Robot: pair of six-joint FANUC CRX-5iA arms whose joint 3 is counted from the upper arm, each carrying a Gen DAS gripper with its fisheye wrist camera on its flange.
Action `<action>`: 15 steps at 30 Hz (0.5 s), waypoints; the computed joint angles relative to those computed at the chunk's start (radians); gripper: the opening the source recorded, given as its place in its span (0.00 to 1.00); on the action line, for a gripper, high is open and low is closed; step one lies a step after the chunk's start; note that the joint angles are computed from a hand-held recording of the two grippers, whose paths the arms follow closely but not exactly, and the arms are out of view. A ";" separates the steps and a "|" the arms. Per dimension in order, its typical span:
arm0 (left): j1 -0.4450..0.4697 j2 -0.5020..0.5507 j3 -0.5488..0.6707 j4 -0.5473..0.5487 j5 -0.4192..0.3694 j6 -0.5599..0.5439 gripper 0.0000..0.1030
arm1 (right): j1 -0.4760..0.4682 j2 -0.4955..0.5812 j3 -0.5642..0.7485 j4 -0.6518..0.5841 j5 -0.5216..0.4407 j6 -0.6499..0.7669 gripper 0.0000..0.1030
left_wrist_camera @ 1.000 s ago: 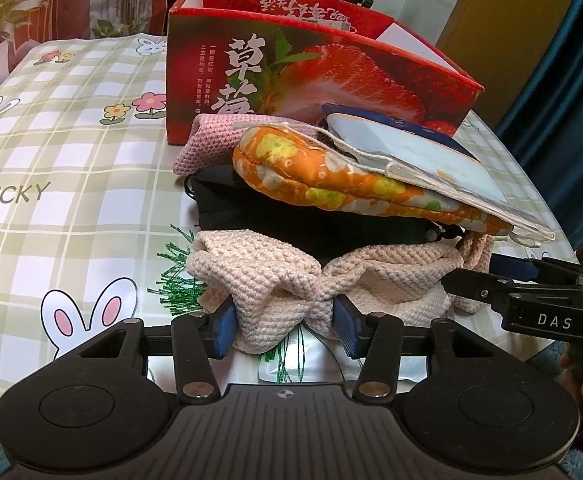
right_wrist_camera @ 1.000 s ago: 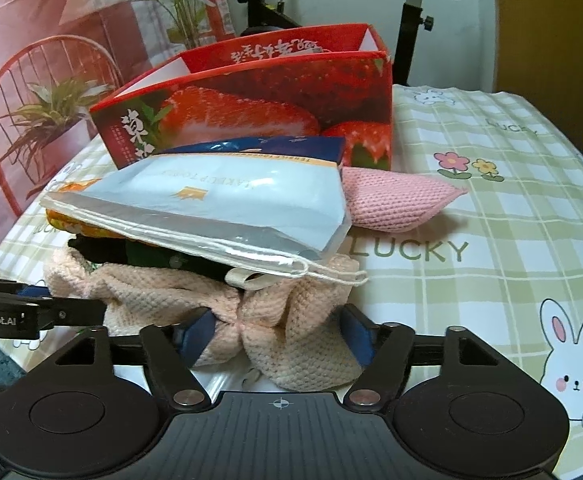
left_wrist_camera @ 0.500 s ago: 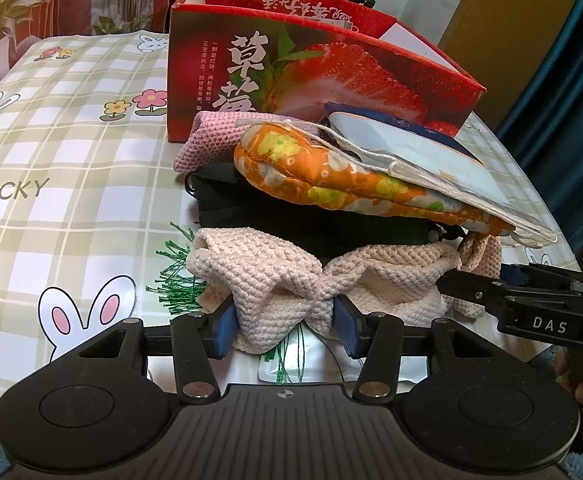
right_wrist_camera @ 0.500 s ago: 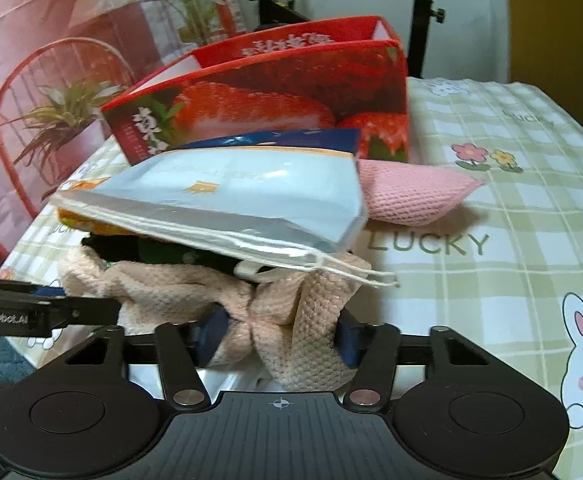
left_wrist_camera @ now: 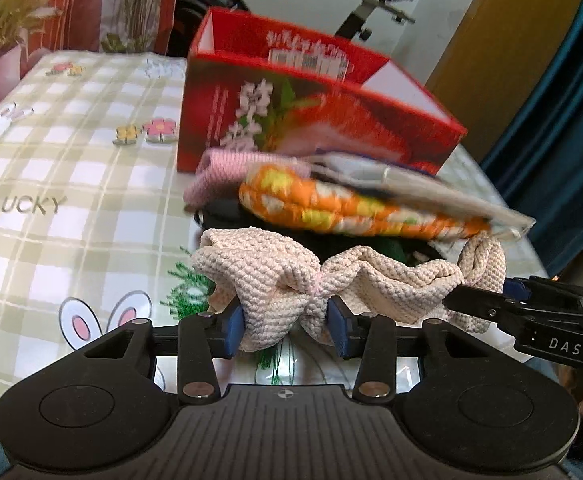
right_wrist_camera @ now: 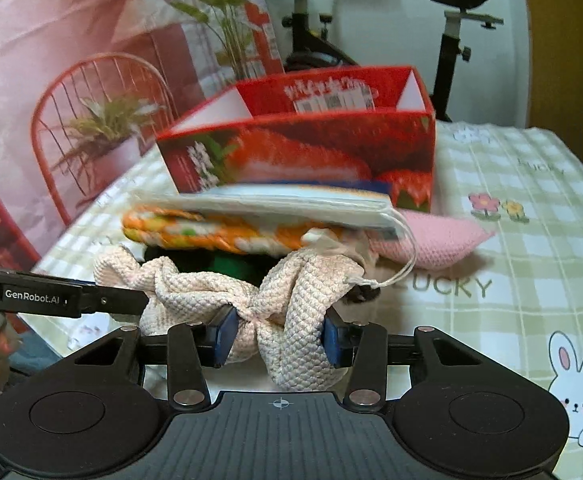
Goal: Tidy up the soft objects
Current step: 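Lift the beige knitted towel with the left tool toward the red box, then lower the beige towel into the red box and open the left tool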
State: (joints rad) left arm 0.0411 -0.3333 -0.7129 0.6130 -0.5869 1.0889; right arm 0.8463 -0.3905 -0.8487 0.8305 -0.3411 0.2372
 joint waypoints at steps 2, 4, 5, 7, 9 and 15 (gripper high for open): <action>0.003 -0.028 -0.016 0.027 0.012 -0.022 0.44 | -0.003 -0.022 -0.007 0.027 0.010 -0.022 0.40; 0.002 -0.055 -0.023 0.042 0.021 -0.036 0.44 | -0.007 -0.040 -0.011 0.052 0.017 -0.041 0.40; 0.002 -0.067 -0.024 0.043 0.025 -0.039 0.44 | -0.008 -0.048 -0.011 0.060 0.019 -0.047 0.40; 0.002 -0.093 -0.029 0.053 0.036 -0.054 0.44 | -0.012 -0.063 -0.012 0.078 0.027 -0.063 0.40; 0.000 -0.119 -0.036 0.069 0.056 -0.071 0.44 | -0.021 -0.079 -0.016 0.118 0.041 -0.092 0.40; -0.015 -0.152 -0.012 0.089 0.109 -0.095 0.45 | -0.066 -0.092 0.009 0.245 0.085 -0.136 0.41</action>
